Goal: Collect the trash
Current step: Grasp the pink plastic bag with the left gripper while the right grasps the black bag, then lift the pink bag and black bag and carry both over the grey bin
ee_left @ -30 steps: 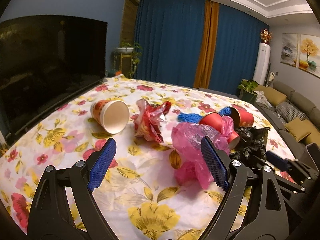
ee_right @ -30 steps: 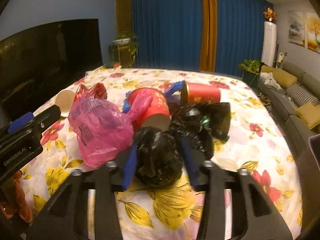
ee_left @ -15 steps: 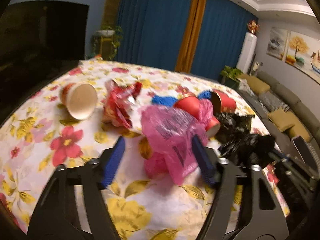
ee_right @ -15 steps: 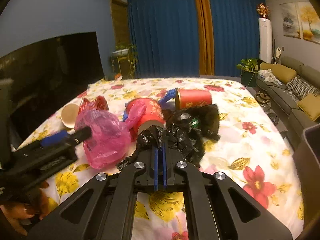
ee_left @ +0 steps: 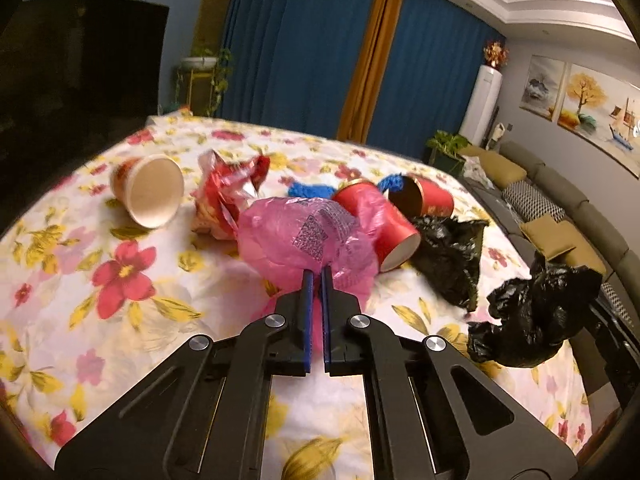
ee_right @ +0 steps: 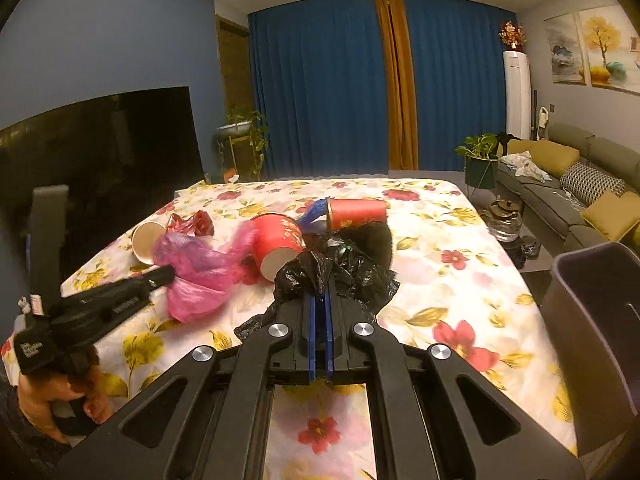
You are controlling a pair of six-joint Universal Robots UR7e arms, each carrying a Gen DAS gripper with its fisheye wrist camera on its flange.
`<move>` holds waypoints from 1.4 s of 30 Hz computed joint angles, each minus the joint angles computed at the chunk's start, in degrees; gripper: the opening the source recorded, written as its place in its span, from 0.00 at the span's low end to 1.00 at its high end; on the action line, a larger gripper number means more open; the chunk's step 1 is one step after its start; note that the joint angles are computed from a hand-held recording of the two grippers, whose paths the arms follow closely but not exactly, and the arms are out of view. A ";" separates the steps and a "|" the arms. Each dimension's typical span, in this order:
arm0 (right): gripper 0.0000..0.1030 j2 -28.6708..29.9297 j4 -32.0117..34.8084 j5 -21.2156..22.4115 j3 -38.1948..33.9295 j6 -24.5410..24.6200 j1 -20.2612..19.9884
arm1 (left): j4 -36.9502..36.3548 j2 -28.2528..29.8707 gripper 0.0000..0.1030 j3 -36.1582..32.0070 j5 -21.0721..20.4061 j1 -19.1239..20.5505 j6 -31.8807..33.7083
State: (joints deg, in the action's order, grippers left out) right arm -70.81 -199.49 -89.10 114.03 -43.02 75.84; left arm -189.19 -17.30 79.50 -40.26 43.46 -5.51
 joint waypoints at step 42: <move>0.04 -19.70 -6.24 9.82 10.80 -0.20 -14.17 | -3.70 8.89 0.03 -5.52 -6.02 -14.32 5.86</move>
State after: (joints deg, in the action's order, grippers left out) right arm -90.50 -205.74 -79.28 124.83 -43.22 61.67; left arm -192.89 -8.41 73.98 -46.28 29.15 0.34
